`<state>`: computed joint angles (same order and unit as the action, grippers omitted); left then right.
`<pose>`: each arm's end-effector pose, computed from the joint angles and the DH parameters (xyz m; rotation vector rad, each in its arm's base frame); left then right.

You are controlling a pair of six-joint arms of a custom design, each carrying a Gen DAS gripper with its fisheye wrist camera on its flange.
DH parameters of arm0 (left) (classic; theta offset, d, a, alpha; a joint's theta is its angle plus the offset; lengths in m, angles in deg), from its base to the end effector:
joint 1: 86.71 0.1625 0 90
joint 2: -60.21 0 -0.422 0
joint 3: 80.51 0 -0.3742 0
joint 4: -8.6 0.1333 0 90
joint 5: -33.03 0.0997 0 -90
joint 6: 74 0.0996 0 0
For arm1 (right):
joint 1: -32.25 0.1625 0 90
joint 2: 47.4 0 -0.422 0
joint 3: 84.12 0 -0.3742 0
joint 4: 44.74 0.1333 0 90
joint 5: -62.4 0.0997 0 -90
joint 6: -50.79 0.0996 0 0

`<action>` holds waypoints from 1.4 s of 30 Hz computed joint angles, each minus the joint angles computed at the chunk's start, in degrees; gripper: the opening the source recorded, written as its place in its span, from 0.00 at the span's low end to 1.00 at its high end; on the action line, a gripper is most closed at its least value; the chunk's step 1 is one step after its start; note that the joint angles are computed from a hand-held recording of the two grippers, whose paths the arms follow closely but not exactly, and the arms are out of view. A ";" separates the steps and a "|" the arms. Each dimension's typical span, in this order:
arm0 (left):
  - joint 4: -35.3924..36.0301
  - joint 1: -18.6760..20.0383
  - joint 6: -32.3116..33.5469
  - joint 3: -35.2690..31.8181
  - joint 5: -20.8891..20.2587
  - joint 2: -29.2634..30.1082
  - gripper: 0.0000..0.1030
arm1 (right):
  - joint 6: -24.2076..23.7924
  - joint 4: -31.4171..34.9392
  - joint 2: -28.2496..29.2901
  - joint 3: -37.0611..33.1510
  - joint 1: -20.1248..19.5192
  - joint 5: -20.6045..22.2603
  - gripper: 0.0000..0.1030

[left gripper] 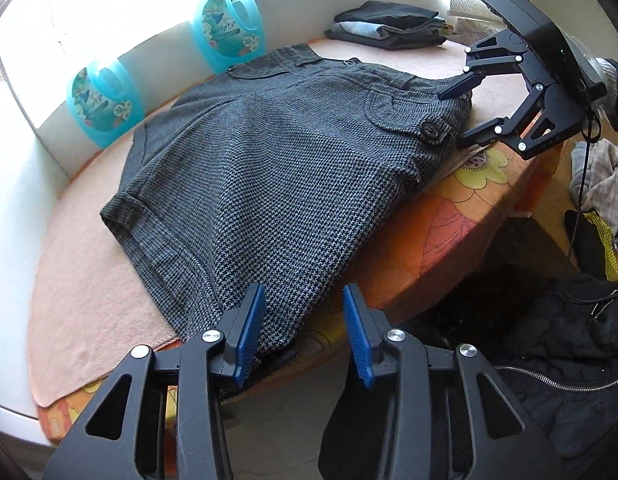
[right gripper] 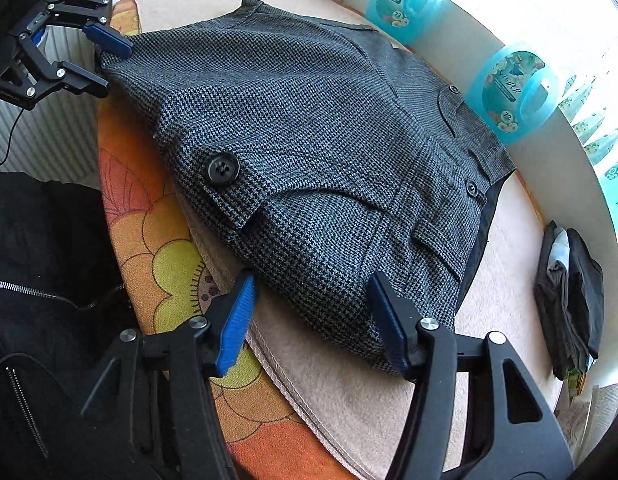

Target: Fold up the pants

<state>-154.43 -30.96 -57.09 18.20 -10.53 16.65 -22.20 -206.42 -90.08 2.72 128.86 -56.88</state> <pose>-0.1879 -0.6410 0.1115 0.8666 2.1755 -0.5144 0.1654 -0.6928 0.1569 1.4516 -1.9877 0.1521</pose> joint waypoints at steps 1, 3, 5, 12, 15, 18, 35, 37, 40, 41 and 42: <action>0.05 0.07 0.01 -0.10 -0.22 -0.02 0.38 | 0.80 1.27 -0.06 -0.49 0.04 0.12 0.45; -0.39 0.06 0.31 -0.18 0.02 0.12 0.38 | 1.65 2.13 -0.05 -1.21 0.18 0.48 0.33; -1.49 -0.04 1.10 0.00 0.27 0.34 0.38 | 2.15 1.30 0.07 -1.67 0.48 0.50 0.19; -4.28 -0.10 3.29 0.08 1.70 1.72 0.40 | 4.03 1.99 0.10 -4.14 0.95 1.56 0.15; -5.64 -0.01 5.31 -0.16 3.13 2.71 0.40 | 3.69 1.42 0.34 -4.36 1.12 1.49 0.15; -6.44 0.09 6.01 -0.73 3.62 3.16 0.31 | 4.65 0.88 -0.13 -4.11 1.29 2.52 0.14; -18.42 0.55 16.22 -6.28 -0.14 3.14 0.04 | 5.84 -5.53 -0.40 -5.09 2.53 6.32 0.14; -20.11 0.61 18.81 -7.90 -0.47 3.55 0.04 | 5.63 -6.58 0.00 -5.96 2.91 6.57 0.14; -21.51 0.79 21.93 -11.07 -1.05 4.39 0.04 | 5.45 -6.83 1.03 -8.32 3.51 6.74 0.14; -22.01 0.89 23.22 -12.22 -1.35 4.75 0.04 | 5.23 -7.23 1.53 -9.21 3.70 6.74 0.14; -22.51 1.03 24.62 -13.46 -1.64 5.20 0.04 | 5.04 -7.36 2.06 -10.27 3.88 6.76 0.13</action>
<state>-176.95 -29.93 -32.47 4.74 -12.17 21.85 -17.16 -213.78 -88.01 -7.55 132.74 -50.11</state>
